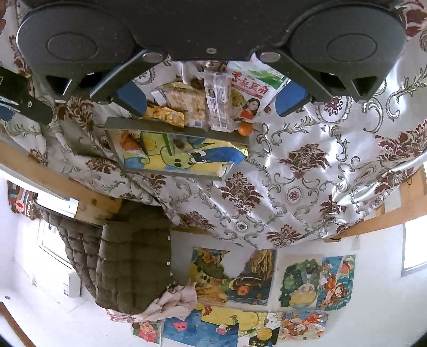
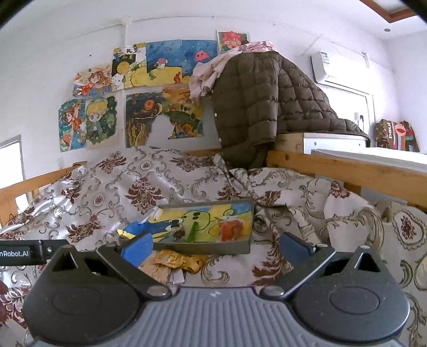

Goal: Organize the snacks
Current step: 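Withdraw both open tools from the tray back over the loose snacks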

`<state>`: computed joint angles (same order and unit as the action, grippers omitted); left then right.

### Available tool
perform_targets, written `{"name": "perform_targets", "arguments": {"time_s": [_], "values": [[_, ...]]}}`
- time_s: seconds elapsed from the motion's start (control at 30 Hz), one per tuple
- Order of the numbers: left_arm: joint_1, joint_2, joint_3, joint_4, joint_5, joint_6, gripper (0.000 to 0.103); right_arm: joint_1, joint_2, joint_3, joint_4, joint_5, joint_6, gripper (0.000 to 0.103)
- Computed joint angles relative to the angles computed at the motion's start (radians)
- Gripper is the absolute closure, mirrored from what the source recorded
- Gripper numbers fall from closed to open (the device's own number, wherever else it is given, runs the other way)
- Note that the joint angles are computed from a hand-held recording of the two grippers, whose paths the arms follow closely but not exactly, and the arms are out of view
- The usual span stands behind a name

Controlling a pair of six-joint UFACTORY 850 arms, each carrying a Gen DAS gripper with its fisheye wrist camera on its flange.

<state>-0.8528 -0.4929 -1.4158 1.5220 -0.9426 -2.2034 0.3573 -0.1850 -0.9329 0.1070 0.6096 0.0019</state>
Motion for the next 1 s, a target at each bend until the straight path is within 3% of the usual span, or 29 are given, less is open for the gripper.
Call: {"name": "perform_targets", "arguments": {"time_s": [0.13,0.27,0.43,0.67,1.0], "values": [[-0.004,0.002,-0.002,-0.052,-0.001,0.053,0.001,0.003,0.003,0.005,0.021,-0.034,-0.025,0.0],[0.005,-0.015,-0.043,-0.204,0.018,0.198,0.001,0.003,-0.009,-0.016,0.08,-0.122,-0.079,0.0],[0.009,-0.02,-0.053,-0.264,0.029,0.221,0.001,-0.006,-0.019,-0.026,0.1,-0.203,-0.056,0.0],[0.034,-0.023,-0.06,-0.325,0.136,0.278,0.001,-0.009,-0.035,-0.046,0.214,-0.271,-0.157,0.0],[0.058,-0.027,-0.047,-0.41,0.13,0.311,0.001,0.008,-0.063,-0.08,0.291,-0.32,-0.269,0.0]]}}
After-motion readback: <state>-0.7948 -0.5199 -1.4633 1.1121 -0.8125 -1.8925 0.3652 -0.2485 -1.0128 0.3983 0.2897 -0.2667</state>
